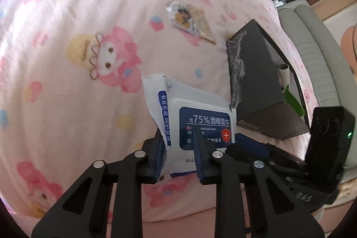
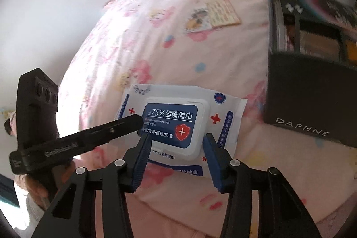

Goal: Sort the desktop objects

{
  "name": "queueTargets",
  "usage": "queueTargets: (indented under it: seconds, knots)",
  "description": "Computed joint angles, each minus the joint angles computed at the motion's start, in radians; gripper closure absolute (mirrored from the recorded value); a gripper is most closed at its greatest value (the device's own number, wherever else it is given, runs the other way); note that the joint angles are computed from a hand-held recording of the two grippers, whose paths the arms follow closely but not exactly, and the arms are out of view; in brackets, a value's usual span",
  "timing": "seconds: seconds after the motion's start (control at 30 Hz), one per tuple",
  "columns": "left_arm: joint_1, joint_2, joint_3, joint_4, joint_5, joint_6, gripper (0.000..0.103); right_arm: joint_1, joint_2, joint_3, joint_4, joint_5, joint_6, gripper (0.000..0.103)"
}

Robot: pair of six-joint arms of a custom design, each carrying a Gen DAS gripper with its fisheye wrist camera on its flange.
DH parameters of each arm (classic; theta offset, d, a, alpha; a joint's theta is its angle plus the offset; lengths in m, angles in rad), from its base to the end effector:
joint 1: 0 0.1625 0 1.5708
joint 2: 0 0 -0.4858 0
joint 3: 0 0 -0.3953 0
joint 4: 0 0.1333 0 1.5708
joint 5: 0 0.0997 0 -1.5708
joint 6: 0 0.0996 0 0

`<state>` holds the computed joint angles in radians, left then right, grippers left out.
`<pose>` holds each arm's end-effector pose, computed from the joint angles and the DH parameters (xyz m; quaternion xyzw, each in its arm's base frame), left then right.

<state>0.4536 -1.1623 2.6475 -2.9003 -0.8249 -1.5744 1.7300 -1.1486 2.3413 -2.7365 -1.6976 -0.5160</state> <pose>-0.1941 -0.3181 0.1267 -0.1828 0.9107 -0.3379 0.1516 0.1892 -0.4173 0.1368 0.3313 -0.9413 -0.0245 0.0600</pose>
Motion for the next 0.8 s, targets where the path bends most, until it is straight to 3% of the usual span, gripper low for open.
queueTargets:
  seconds: [0.17,0.33,0.43,0.47,0.53,0.63,0.8]
  knots:
    - [-0.073,-0.063,-0.062,0.188,0.051,-0.017,0.082,-0.004,-0.117,-0.012,0.093,0.049,-0.041,0.059]
    - [-0.067,-0.069,-0.199,0.304,0.102,0.112,0.082,-0.01,-0.218,-0.09,0.174,0.157,-0.009,0.059]
    - [-0.026,-0.005,-0.264,0.085,0.109,0.365,0.082,-0.041,-0.248,-0.165,0.278,0.302,-0.001,0.061]
    - [-0.008,0.021,-0.294,0.022,0.086,0.444,0.088,-0.038,-0.259,-0.182,0.288,0.314,-0.006,0.061]
    - [0.025,0.077,-0.369,0.023,0.085,0.526,0.089,-0.023,-0.271,-0.192,0.251,0.284,-0.028,0.061]
    - [0.067,0.125,-0.432,0.063,0.077,0.535,0.089,-0.026,-0.247,-0.197,0.193,0.207,0.003,0.061]
    - [0.065,0.115,-0.37,0.106,0.078,0.389,0.089,-0.061,-0.204,-0.171,0.18,0.122,0.028,0.061]
